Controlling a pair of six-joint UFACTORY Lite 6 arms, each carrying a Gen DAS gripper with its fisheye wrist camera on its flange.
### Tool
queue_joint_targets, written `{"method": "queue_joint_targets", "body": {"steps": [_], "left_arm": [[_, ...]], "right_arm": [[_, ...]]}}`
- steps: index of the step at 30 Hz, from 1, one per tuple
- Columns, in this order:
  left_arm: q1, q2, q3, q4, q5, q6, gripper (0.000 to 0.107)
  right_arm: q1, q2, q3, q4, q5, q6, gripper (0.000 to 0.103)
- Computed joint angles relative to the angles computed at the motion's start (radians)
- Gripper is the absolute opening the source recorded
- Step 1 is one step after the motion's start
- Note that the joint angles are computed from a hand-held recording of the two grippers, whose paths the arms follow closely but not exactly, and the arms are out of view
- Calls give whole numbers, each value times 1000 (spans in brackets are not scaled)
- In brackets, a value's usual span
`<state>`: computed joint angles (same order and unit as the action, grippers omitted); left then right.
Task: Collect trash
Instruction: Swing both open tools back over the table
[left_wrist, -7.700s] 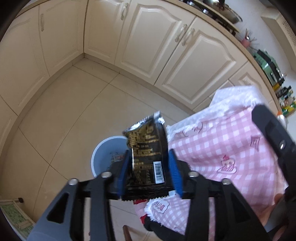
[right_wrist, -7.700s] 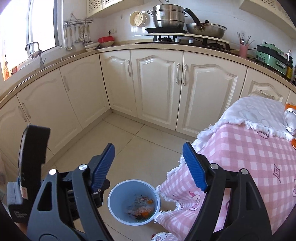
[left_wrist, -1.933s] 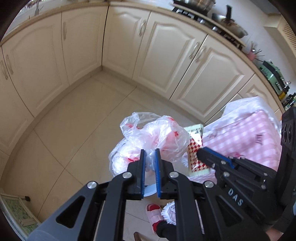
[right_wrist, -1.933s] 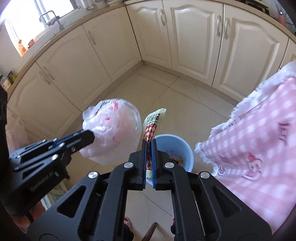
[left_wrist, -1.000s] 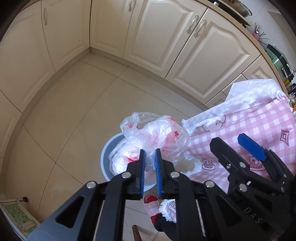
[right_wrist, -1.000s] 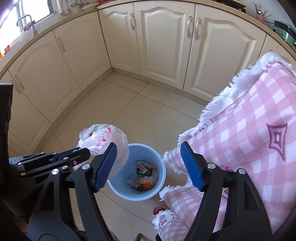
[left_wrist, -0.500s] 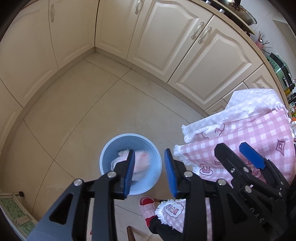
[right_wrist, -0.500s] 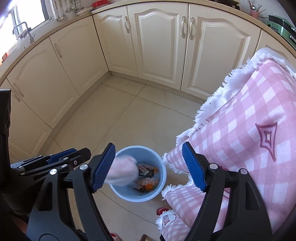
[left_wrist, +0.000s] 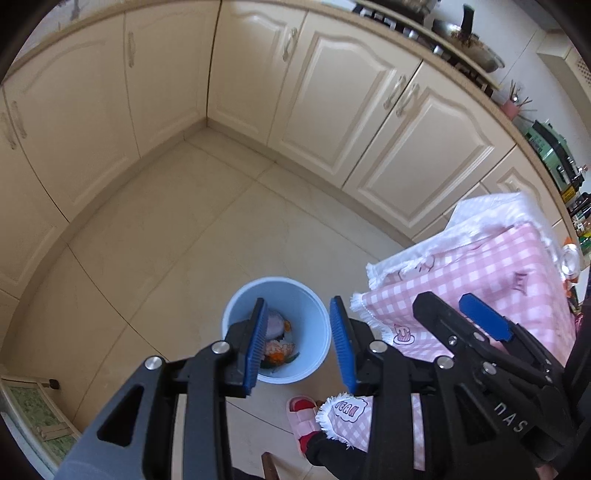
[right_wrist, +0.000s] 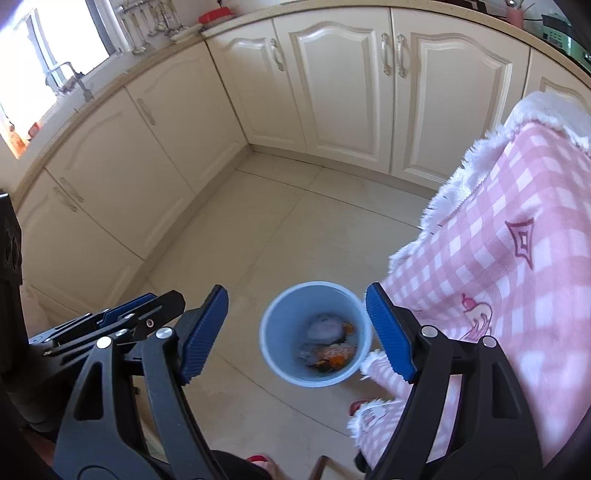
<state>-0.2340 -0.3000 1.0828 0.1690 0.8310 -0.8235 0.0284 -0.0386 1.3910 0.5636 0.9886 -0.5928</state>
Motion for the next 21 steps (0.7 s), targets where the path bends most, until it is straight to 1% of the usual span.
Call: {"method": "queue_joint_targets", "body": {"steps": [2, 5, 7, 10, 11, 13, 14, 15, 17, 18, 21], "left_arm": [[-30, -61, 24, 48, 65, -43, 35], [-118, -144, 81, 158, 182, -158, 44], [-170, -164, 128, 202, 233, -201, 45], [-321, -149, 238, 303, 336, -300, 47], [-396, -121, 295, 348, 375, -341, 49], [-494, -79, 365, 407, 424, -397, 53], [-561, -24, 432, 443, 451, -425, 54], [-594, 16, 475, 457, 457, -435, 55], [-659, 130, 595, 471, 469, -438, 57], [-677, 180, 648, 472, 470, -433, 57], [-715, 399, 885, 450, 469, -396, 57]], "right_arm": [[-16, -26, 24, 50, 74, -2, 77], [-52, -74, 54, 101, 148, -1, 77], [-105, -115, 89, 139, 200, -20, 77], [-239, -152, 164, 217, 302, -60, 79], [-303, -150, 201, 251, 347, -81, 80], [-429, -138, 267, 307, 426, -127, 81], [-507, -120, 309, 343, 472, -157, 81], [-565, -105, 334, 367, 504, -182, 81], [-721, -23, 445, 418, 586, -231, 82], [-777, 9, 479, 435, 609, -250, 83], [-927, 199, 692, 445, 647, -266, 84]]}}
